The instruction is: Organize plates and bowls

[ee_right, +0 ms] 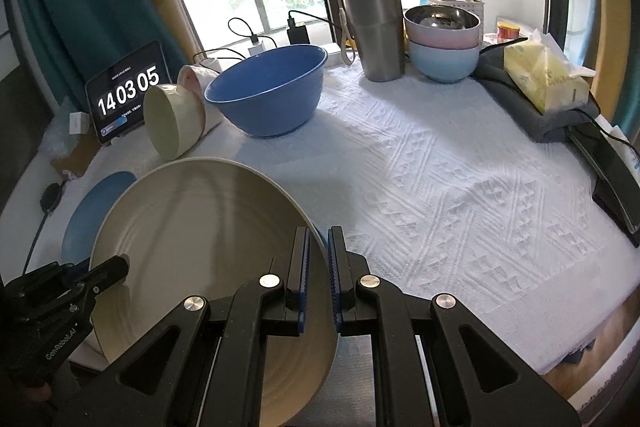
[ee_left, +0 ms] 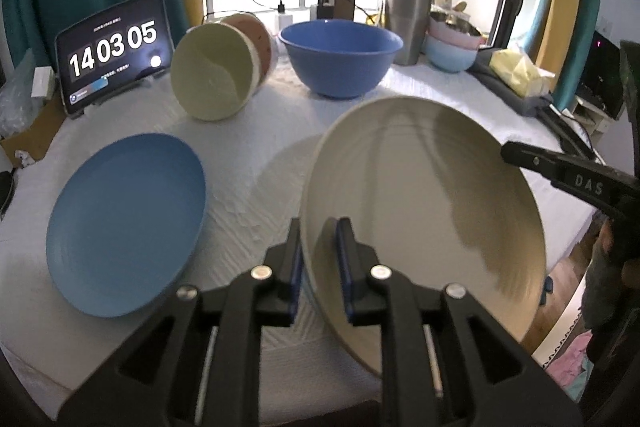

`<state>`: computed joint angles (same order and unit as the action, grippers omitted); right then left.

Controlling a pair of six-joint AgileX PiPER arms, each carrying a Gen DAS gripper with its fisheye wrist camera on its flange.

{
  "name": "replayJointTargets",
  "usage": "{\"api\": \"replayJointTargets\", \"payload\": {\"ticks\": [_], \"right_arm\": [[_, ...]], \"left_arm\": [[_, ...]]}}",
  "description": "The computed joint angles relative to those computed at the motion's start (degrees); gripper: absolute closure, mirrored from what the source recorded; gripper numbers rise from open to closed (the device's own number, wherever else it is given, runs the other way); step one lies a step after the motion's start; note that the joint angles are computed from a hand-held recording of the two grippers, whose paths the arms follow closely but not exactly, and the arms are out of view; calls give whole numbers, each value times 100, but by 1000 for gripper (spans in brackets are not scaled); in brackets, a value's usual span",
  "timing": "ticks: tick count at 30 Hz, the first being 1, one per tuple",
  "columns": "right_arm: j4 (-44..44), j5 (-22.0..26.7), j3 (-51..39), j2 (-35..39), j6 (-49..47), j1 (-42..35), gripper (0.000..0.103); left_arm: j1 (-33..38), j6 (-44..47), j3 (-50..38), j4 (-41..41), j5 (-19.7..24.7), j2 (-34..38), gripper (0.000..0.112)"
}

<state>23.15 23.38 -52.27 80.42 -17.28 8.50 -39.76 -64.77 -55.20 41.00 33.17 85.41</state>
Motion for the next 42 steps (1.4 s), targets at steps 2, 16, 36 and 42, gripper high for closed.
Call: {"api": "replayJointTargets", "payload": {"ticks": [2,16,36,42], "right_arm": [[127,-8,-2,71,-131,-37,92],[-108,-174,70,206,23,94,92],[-46,41,197,485,69,88,69],[-341,-91,79,626,382,209,74]], "left_arm": [[22,27,-43,-11,15,107,95],[254,345,-319,-469,345,542,87],[550,1356,-422,-1579,-43,792,66],[538,1562,-513,-1584,-171,888,67]]}}
